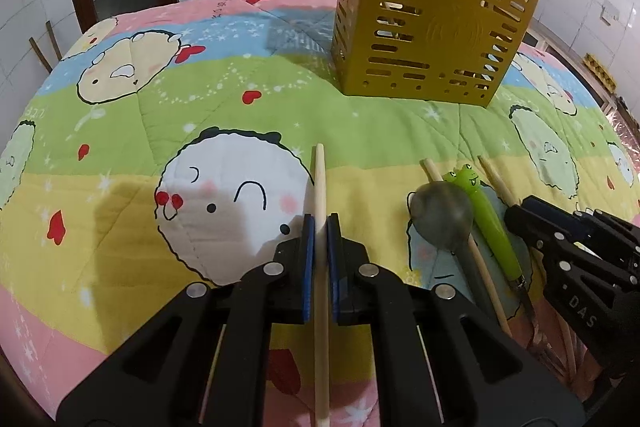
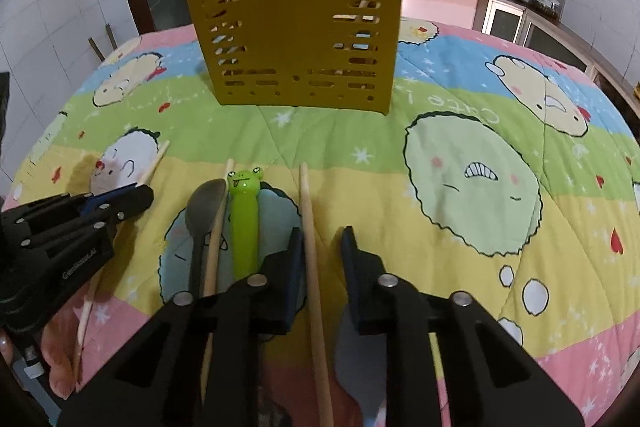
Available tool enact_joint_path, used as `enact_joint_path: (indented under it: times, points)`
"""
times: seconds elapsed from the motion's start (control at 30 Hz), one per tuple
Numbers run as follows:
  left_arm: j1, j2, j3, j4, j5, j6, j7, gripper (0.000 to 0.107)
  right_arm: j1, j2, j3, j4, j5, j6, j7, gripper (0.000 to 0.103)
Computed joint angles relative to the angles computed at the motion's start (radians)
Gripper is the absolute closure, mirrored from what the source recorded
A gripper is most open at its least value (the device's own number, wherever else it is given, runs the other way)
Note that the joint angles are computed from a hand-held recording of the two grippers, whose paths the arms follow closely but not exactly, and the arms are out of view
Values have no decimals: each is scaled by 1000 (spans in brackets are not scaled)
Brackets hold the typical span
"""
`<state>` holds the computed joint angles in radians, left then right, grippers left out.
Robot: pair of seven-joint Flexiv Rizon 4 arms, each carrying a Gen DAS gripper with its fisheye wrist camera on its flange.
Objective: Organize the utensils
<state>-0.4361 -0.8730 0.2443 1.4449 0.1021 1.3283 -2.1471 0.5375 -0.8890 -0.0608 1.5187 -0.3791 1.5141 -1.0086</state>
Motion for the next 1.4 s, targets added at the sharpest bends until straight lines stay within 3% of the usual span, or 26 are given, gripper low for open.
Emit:
enact_joint_path:
  times: [0.27, 0.47, 0.77, 0.93, 1.13, 1.3, 1.4]
  points:
    - [31, -2, -36, -5, -14, -1, 32, 102, -11, -15, 29, -59, -10, -91, -4, 96]
    - [27, 2, -32, 6, -26, 18, 32, 102, 5, -3, 2, -33, -5, -53, 35, 97]
    - [2, 44, -5, 71, -43, 103, 9, 102, 58, 51, -95, 61, 24, 93, 106, 97]
    - [-54, 76, 52, 104, -43, 168, -13, 102, 130, 84, -188, 127, 68, 187, 117, 97]
    - [-120, 112, 111, 146, -64, 256, -10, 102, 161, 104, -217, 169, 148, 263, 74, 97]
    - [-211, 113, 210, 156, -100, 304, 6, 102, 200, 122, -260, 200, 232, 323, 19, 97]
    - [-240, 109, 240, 162, -130, 332, 29, 102, 190, 132, -245, 204, 274, 350, -17, 97]
